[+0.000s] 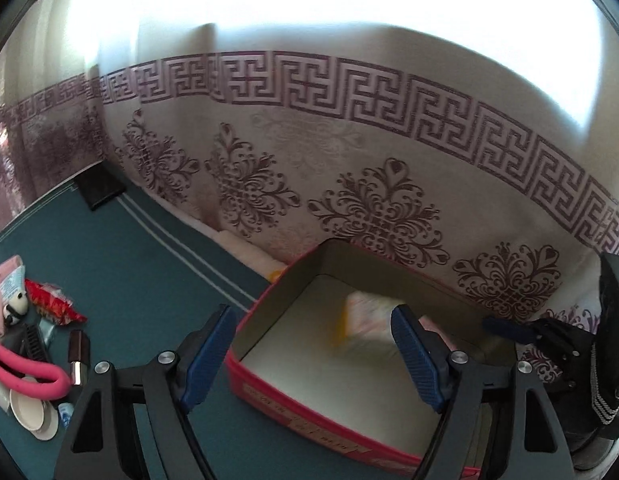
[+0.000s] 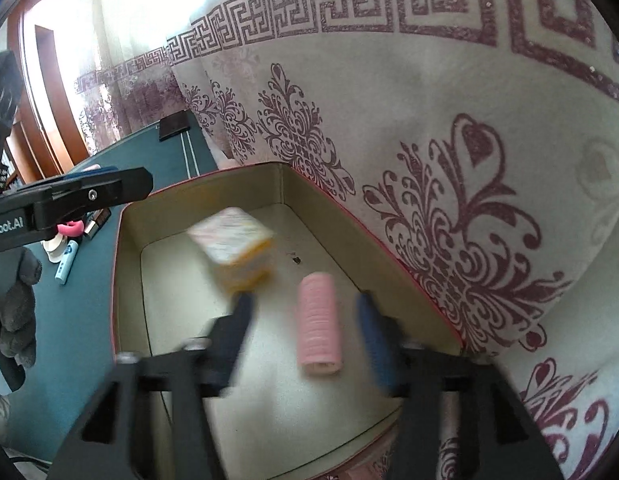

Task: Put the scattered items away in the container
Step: 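Carry both items to the red box and open both tools to drop them, then return both tools to the table and grasp the blue-white tube with the right tool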

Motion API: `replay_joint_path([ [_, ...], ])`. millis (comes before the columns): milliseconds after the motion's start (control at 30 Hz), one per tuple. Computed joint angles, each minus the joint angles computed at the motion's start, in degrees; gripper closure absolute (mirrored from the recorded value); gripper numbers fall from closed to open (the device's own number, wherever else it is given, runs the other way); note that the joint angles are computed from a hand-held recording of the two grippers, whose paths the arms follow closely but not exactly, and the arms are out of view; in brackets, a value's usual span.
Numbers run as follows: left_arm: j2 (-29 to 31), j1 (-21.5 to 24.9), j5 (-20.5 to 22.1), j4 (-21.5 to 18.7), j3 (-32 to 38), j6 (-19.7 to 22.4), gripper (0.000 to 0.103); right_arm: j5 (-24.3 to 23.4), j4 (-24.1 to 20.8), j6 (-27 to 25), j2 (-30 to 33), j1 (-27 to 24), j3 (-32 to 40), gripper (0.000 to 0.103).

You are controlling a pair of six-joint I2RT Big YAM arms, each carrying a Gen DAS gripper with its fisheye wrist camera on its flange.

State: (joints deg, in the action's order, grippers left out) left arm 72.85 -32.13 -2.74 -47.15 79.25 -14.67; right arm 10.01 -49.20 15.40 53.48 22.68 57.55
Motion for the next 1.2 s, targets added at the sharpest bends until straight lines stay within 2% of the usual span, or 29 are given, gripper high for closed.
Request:
replay_joint_path([
  [400,-4.41,3.83,-0.99,-0.59,-4.21,-3.14,0.022,-0.03,0.90,0.41,1.35,3.49,2.07,0.027],
  [700,-10.43,8.71,-2.31,-1.42,-8.21,-4.75,0.022,-0.10,3.36,0.23,3.85,10.22,5.05,0.027],
  [1000,-18.91,20.47,-2.86,-3.95,-14.39,-7.43,0.022,-3.05,5.81,-0.65,9.71,18.96,8.22,0.027],
  [1100,-21.41,24.68,-3.67,-4.89,-16.77,-7.39,0.022,-5.02,6.51,-1.47,12.19,21.15,9.13,0.027],
  [1200,-23.76,29.07,-2.50,-5.15,-19.15,-7.31,0.022,-7.41,6.48,-1.55,14.63,22.32,10.15,0.027],
])
